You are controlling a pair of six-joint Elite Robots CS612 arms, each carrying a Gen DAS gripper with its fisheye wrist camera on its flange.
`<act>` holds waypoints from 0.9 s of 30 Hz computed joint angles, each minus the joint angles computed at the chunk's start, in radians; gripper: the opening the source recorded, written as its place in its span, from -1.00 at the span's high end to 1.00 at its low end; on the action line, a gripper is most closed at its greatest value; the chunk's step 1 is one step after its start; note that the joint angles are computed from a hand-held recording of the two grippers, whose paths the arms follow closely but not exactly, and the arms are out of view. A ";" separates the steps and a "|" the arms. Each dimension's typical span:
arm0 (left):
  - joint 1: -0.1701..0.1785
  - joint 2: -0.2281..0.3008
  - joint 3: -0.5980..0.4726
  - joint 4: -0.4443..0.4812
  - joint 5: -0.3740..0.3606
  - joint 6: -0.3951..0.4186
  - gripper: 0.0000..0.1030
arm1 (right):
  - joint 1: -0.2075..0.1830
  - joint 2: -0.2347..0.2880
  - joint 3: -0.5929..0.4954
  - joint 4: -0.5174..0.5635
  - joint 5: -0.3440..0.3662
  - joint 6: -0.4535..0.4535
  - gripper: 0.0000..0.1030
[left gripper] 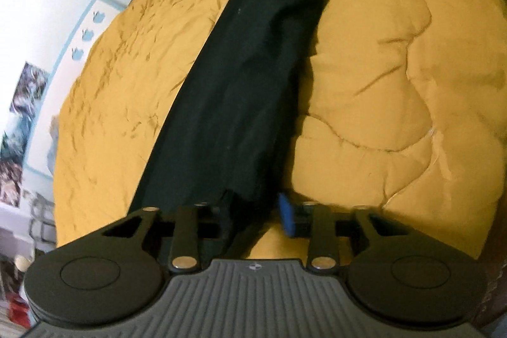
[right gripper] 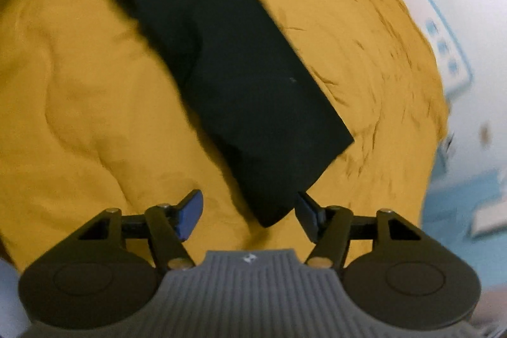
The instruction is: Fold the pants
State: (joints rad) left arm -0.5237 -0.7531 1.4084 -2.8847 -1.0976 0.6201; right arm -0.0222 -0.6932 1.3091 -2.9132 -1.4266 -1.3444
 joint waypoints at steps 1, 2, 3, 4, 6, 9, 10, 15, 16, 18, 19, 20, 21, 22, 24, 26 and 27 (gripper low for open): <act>0.000 0.004 -0.002 -0.004 0.006 -0.003 0.58 | 0.001 0.008 0.003 -0.029 -0.004 -0.042 -0.05; 0.002 0.003 0.000 -0.009 0.003 -0.011 0.72 | 0.002 0.012 0.004 -0.043 -0.005 -0.067 0.07; 0.003 0.002 0.002 -0.018 -0.001 -0.022 0.81 | 0.001 0.017 0.006 -0.064 -0.005 -0.093 0.15; 0.005 -0.001 0.006 -0.034 -0.003 -0.025 0.83 | 0.002 0.019 0.011 -0.094 -0.012 -0.118 0.45; 0.008 -0.015 0.025 -0.079 -0.011 -0.014 0.87 | -0.003 0.016 0.015 -0.123 -0.011 -0.154 0.80; 0.017 -0.034 0.037 -0.119 -0.046 -0.007 0.89 | -0.018 -0.001 -0.003 -0.071 0.004 -0.114 0.97; 0.022 -0.041 0.042 -0.113 -0.075 -0.004 0.89 | -0.020 -0.002 -0.014 -0.033 -0.008 -0.122 0.98; 0.029 -0.038 0.044 -0.027 -0.138 -0.014 0.89 | -0.017 -0.001 -0.006 0.031 -0.029 -0.197 0.98; 0.031 -0.035 0.037 -0.010 -0.149 -0.046 0.89 | -0.017 0.002 -0.002 0.026 -0.031 -0.192 0.98; 0.039 -0.030 0.023 0.024 -0.175 -0.102 0.87 | -0.018 0.001 0.006 0.022 -0.028 -0.169 0.97; 0.043 -0.028 0.013 0.043 -0.188 -0.124 0.85 | -0.018 -0.005 0.019 0.013 -0.025 -0.172 0.96; 0.049 -0.029 0.007 0.060 -0.208 -0.154 0.78 | -0.018 -0.007 0.023 0.006 -0.025 -0.177 0.90; 0.055 -0.032 -0.003 0.089 -0.232 -0.185 0.71 | -0.018 -0.009 0.024 0.009 -0.027 -0.175 0.81; 0.059 -0.034 -0.010 0.106 -0.249 -0.210 0.65 | -0.018 -0.015 0.028 0.010 -0.024 -0.168 0.80; 0.076 -0.039 -0.025 0.125 -0.298 -0.268 0.33 | -0.020 -0.008 0.003 0.039 -0.019 -0.116 0.41; 0.100 -0.046 -0.038 0.155 -0.377 -0.363 0.27 | -0.026 -0.020 -0.014 0.095 0.013 -0.023 0.24; 0.111 -0.049 -0.042 0.156 -0.411 -0.409 0.23 | -0.031 -0.027 -0.025 0.137 0.038 0.031 0.20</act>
